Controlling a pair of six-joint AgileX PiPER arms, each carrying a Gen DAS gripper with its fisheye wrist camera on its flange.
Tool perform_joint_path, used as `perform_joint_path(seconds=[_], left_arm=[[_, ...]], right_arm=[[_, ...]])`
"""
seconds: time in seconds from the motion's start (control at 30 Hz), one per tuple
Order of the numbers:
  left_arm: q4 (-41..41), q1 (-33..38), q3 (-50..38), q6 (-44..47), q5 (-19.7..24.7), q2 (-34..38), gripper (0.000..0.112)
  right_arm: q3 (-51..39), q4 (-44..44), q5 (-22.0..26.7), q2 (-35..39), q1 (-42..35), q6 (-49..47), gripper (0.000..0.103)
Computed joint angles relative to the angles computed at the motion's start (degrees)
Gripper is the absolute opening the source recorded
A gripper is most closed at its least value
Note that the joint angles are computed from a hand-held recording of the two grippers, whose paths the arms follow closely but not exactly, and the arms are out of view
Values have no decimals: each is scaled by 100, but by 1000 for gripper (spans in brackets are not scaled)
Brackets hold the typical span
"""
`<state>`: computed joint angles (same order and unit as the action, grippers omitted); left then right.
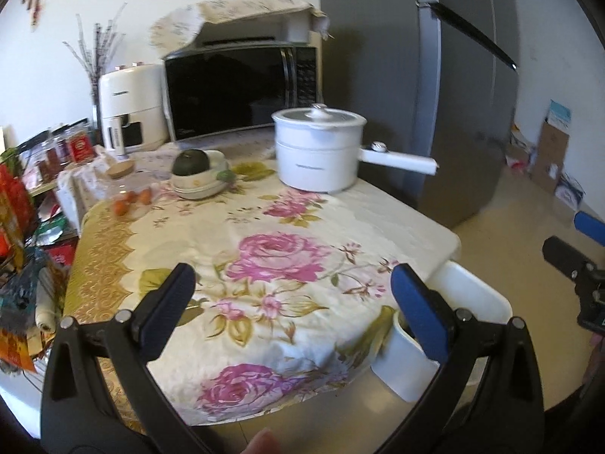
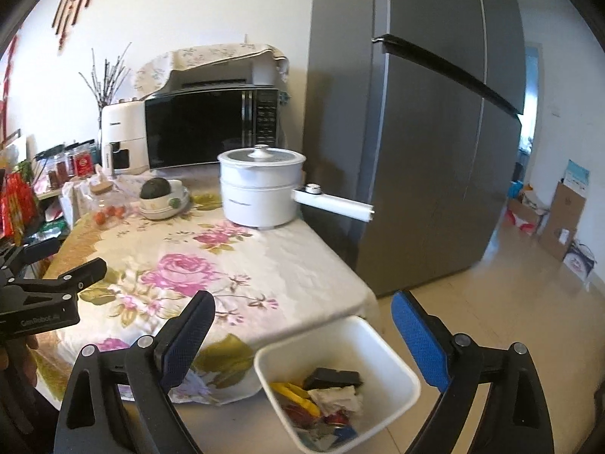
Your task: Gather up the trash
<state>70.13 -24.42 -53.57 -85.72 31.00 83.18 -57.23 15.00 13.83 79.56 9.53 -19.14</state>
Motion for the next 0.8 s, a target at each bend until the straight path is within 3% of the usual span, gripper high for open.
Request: perform_joint_path(seconds=[0.17,0.53,0.8], left_arm=[[356,-17,106,-373,28,-66,103],[413,-116,185,-389,-43,-57,103],[489,-170,229,-423,-9,-90,103]], right_arm=[[-48,222,22,23,29,-53,96],[74,-788,-39,-14,151,887,96],[89,-811,-17,-38,155,882,96]])
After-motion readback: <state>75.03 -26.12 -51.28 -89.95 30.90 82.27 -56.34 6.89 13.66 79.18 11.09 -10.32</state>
